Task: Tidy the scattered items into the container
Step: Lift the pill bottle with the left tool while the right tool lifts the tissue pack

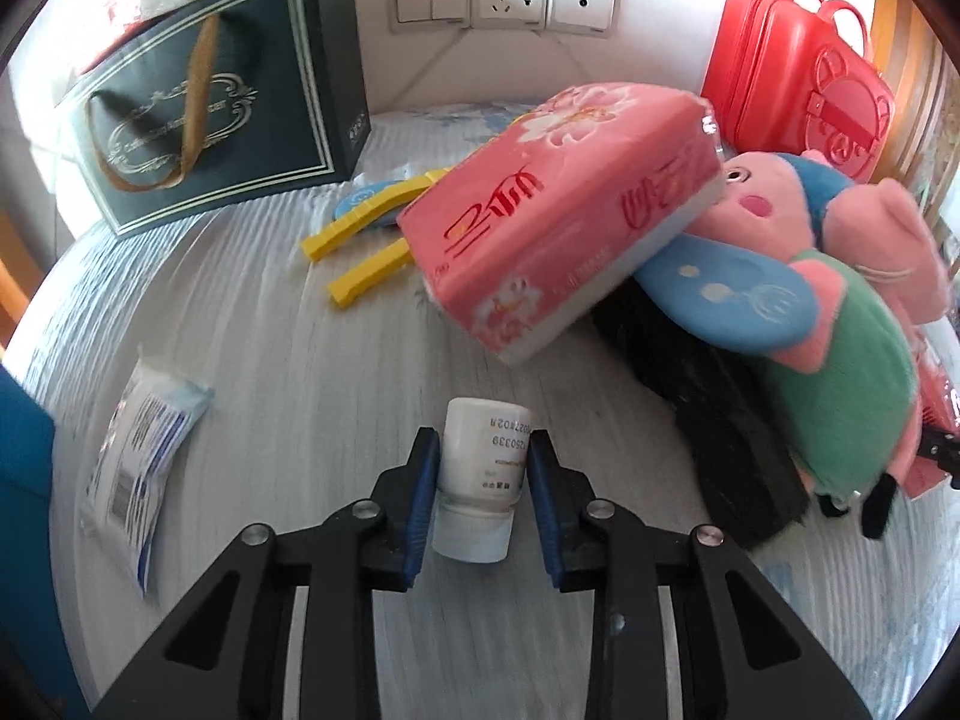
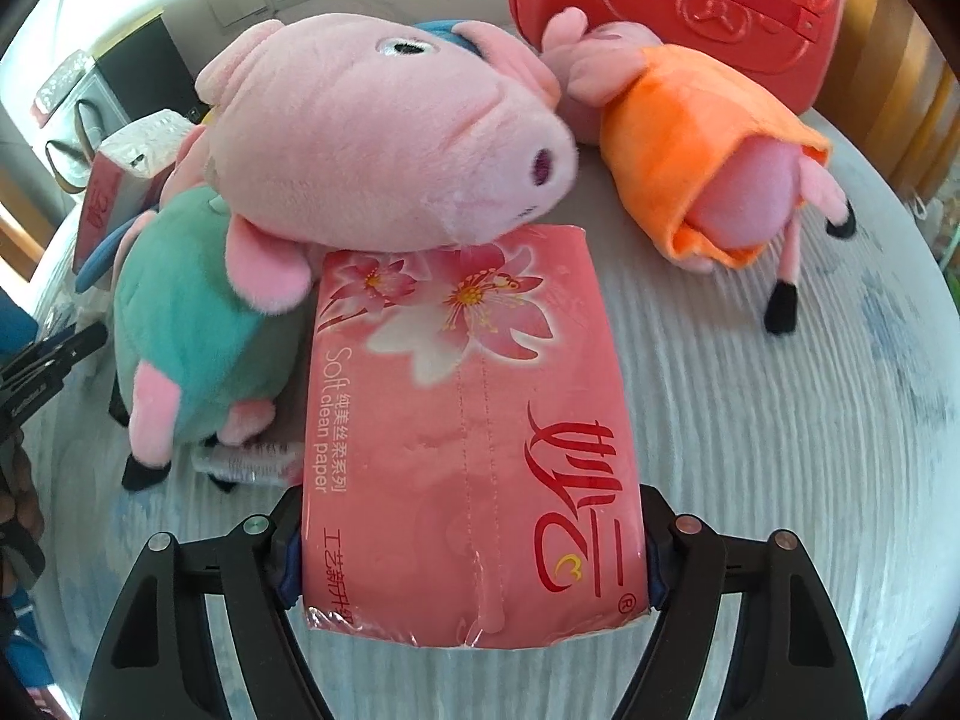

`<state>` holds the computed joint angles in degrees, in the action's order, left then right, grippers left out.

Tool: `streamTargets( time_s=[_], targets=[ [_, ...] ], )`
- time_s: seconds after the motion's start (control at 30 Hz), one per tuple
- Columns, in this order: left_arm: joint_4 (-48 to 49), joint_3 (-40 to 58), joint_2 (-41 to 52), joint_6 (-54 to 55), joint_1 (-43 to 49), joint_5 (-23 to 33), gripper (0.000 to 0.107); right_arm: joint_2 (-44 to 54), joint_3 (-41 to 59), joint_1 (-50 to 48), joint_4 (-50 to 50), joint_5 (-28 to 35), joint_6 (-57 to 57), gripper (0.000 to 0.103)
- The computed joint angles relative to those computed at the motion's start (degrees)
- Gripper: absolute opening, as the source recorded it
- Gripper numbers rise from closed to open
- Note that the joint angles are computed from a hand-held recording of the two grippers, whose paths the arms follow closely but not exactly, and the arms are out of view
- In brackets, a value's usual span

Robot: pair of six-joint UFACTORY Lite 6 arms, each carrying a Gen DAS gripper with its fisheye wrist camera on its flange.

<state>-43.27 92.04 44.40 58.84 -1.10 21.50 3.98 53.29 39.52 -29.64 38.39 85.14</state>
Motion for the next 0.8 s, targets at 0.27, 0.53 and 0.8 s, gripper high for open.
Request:
streamTargets(
  time_s=[0.27, 0.53, 0.8],
  targets=[
    [-5.89, -21.53, -18.02, 3.53, -0.27, -2.79, 0.029, -13.55, -10.01, 9.69, 4.26, 5.82, 8.26, 0.077],
    [3.9, -35.31, -36.2, -7.28, -1.54, 0.75, 0.029, -24.35, -10.3, 27.25, 6.35, 20.87, 22.0, 0.077],
    [17.56, -38.27, -51.9, -20.54, -3.59, 9.47, 0.029, -25.0, 0.24, 35.11, 5.88, 36.01, 25.54, 0.077]
  ],
)
